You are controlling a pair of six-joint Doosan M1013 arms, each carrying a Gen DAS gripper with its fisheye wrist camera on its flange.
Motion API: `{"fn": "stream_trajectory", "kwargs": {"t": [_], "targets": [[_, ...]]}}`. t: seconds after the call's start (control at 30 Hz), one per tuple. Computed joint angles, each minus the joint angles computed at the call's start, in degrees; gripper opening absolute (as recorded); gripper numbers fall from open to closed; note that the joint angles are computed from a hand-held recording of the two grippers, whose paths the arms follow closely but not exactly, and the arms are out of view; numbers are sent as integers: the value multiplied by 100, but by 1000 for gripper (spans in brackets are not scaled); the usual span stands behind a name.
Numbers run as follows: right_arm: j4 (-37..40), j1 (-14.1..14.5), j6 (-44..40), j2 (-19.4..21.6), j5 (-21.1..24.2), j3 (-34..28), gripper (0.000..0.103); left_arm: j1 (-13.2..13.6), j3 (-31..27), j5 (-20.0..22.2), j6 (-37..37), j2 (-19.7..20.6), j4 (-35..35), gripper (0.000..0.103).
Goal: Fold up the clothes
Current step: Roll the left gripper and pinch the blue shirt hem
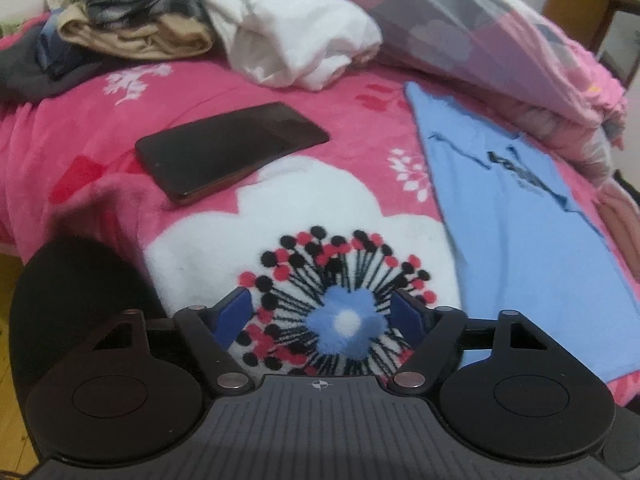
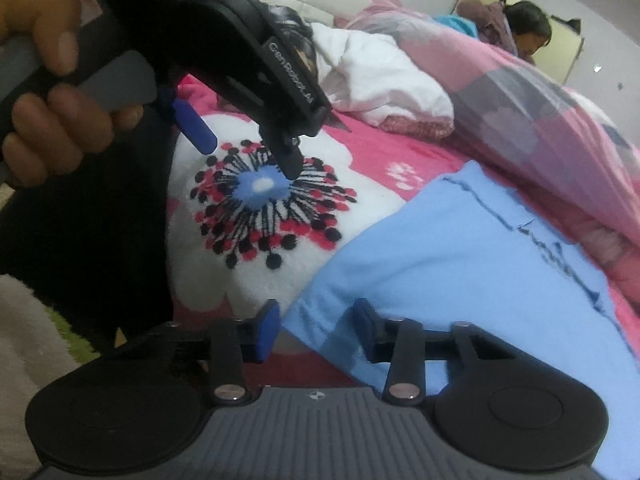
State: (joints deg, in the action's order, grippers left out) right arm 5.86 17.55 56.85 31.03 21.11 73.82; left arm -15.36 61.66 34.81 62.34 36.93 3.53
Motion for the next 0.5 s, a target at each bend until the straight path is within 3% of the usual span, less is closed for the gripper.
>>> {"fn": "stream_trajectory", "kwargs": {"t": [0.13, 0.2, 0.27, 0.4, 0.5], "targets": [[18, -38, 160, -38, -166, 80, 6, 3, 286, -533, 566, -130, -373, 65], [290, -81, 110, -74, -205, 112, 3, 70, 349, -649, 1215, -153, -1201, 65], [783, -148, -68, -113, -182, 122, 2, 175, 398, -691, 2082, -155, -2471, 65], [2128, -323, -603, -165, 1, 89, 2, 366, 315, -255, 3581, -53, -4674, 66], [2927, -433, -880, -216, 88, 96, 2, 475, 137, 295, 3951, 114, -5644, 66]]}}
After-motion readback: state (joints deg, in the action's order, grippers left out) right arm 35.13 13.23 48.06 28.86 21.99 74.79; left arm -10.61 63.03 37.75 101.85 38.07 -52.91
